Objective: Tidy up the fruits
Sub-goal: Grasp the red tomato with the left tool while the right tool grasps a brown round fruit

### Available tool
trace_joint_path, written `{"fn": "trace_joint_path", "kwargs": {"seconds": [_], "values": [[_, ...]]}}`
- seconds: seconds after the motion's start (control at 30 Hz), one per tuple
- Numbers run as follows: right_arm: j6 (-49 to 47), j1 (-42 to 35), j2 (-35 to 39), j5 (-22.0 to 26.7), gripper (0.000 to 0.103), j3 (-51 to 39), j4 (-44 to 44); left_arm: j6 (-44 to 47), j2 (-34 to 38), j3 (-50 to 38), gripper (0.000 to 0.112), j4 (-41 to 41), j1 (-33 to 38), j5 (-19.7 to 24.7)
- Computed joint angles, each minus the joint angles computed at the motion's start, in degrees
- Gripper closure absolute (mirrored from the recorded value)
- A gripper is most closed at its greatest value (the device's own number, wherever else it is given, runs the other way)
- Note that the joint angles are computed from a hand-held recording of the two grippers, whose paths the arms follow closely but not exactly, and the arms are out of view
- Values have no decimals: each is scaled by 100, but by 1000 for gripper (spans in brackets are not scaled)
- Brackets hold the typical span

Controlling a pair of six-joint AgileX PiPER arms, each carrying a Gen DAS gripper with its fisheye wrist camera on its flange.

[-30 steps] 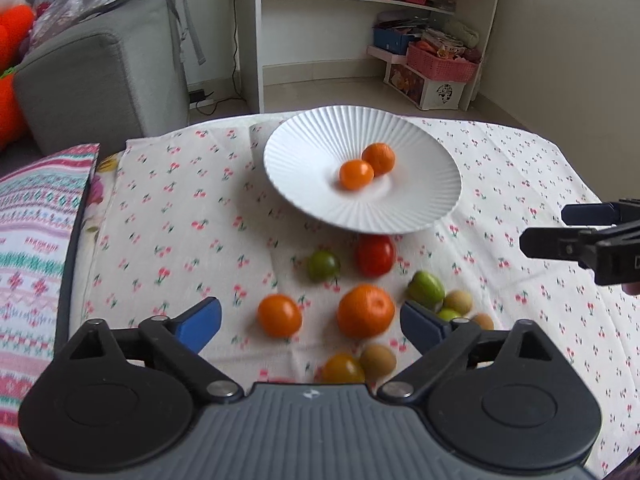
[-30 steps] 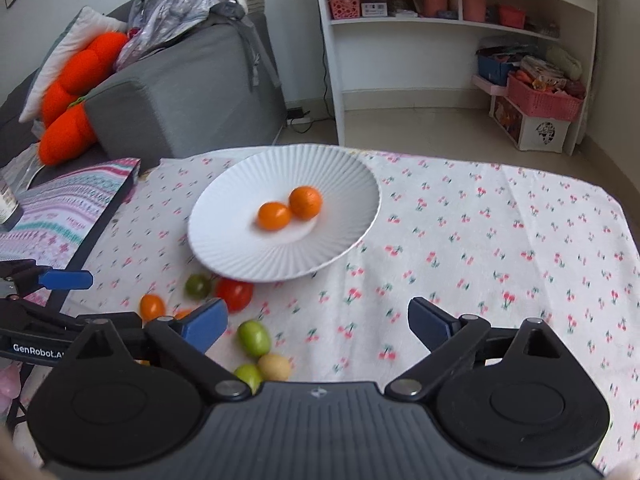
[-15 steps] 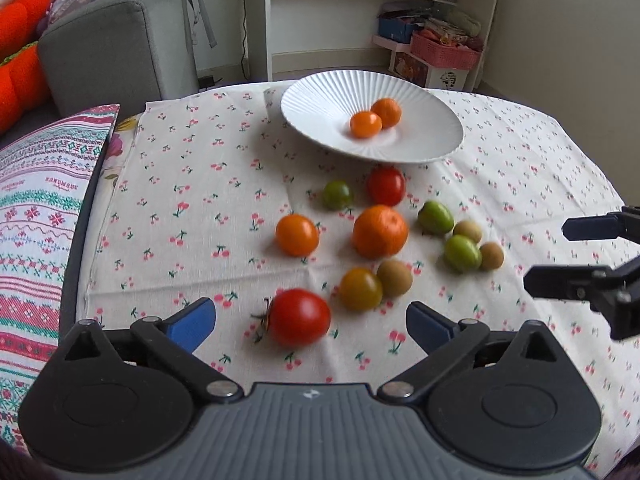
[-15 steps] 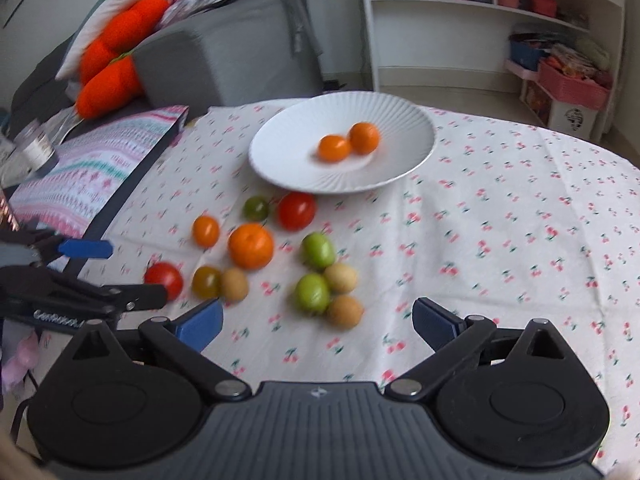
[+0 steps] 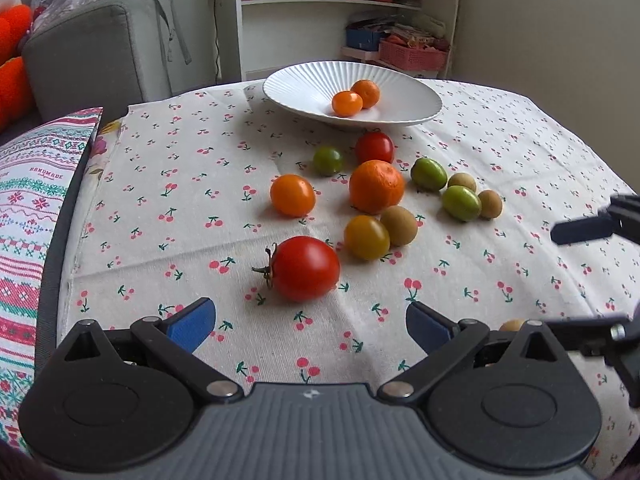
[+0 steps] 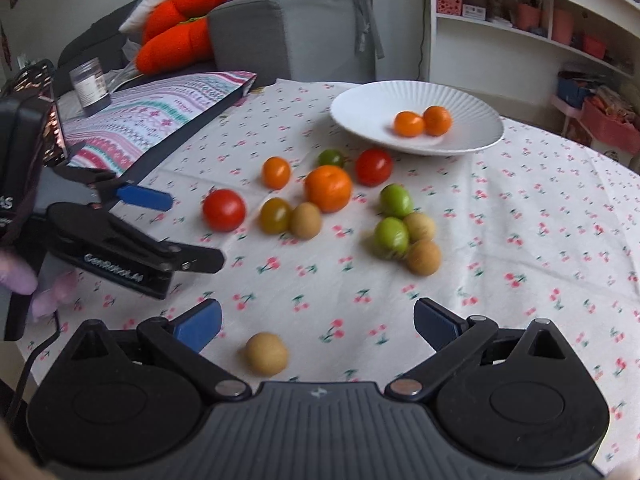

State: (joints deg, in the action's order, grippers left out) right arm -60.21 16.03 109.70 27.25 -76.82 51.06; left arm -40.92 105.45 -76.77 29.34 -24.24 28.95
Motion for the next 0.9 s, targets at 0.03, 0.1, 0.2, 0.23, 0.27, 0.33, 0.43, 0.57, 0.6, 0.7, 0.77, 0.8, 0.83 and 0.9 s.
{"fn": "trace_joint_path", "kwargs": {"seconds": [0.03,0.1,0.2,0.23,0.27,0.33,0.43,0.57,0.6,0.7,0.77,0.8,0.83,0.9], "values": [[-180,12,-14,-38,1,76,138,-114,21,48,17,84,-4,-55],[-597,51,-61,-166,1,283,436,-270,75,109,17,217,-15,-122],[-938,127,-72,-339,1,470,578,-605,153,208,17,567,-58,-259],[-1022,131,-68,-349,2,506,609,-801,148,266,17,767,-78,-340],[-1081,136,-64,-348,4,534,622,-892,157,278,17,859,-89,-371],[-1251,140,-70,-362,8,606,713,-998,185,259,17,940,-99,-384],[-1357,147,-60,-356,18,661,722,-1150,230,203,18,1027,-112,-364],[-1715,186,-120,-423,28,788,940,-1141,268,137,23,1028,-100,-393],[-1738,183,-119,-391,30,779,947,-1162,279,122,26,1042,-95,-402],[-1731,194,-105,-330,35,751,928,-1331,315,72,34,1155,-99,-394],[-1771,211,-106,-335,38,753,935,-1446,350,5,38,1195,-104,-347],[-1805,209,-104,-318,39,749,941,-1495,364,-24,40,1203,-102,-328],[-1825,206,-100,-293,42,738,933,-1545,379,-54,42,1207,-98,-311],[-1815,201,-96,-274,46,718,911,-1615,403,-104,46,1187,-83,-292]]}}
